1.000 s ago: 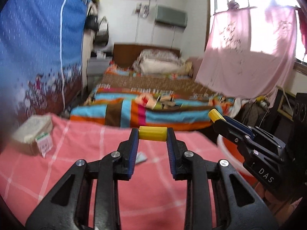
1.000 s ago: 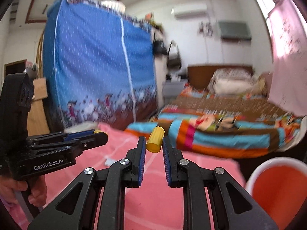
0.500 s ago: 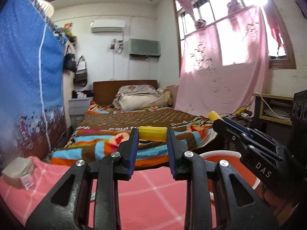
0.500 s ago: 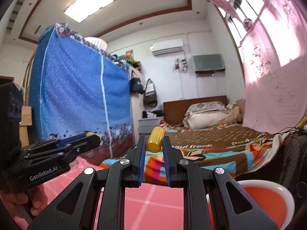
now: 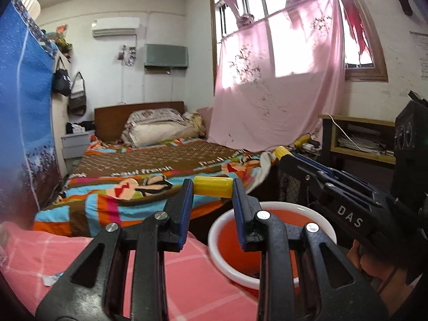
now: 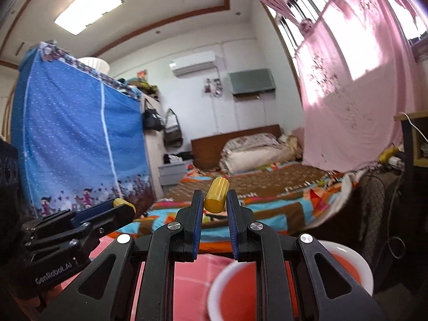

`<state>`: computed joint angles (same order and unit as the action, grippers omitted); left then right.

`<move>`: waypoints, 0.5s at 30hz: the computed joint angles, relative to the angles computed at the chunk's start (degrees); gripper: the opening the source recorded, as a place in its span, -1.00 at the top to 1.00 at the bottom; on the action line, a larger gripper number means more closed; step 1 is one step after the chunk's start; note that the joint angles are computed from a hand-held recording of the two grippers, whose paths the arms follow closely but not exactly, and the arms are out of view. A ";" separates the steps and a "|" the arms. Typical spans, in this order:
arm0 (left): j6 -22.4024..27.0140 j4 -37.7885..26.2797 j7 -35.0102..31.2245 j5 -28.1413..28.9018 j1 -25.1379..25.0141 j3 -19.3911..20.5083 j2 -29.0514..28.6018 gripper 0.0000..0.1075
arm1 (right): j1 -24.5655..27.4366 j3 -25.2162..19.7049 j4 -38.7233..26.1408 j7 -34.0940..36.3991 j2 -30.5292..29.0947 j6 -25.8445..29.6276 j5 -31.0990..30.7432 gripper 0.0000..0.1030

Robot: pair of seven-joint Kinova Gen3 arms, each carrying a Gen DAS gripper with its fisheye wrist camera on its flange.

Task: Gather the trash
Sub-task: 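Carry both yellow caps over the orange bucket and open both grippers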

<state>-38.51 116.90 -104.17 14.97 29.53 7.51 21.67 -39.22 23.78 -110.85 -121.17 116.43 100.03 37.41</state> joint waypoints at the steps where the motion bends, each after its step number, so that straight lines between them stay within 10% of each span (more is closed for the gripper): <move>1: 1.61 -0.84 0.05 -0.27 -0.18 0.20 0.30 0.42 | -0.09 -0.54 0.10 -0.12 -0.23 0.88 0.02 0.70; 15: 22.91 -12.55 3.56 -2.60 1.01 -1.62 4.74 0.42 | 1.68 -3.39 2.57 -4.82 -3.43 13.07 -4.33 0.70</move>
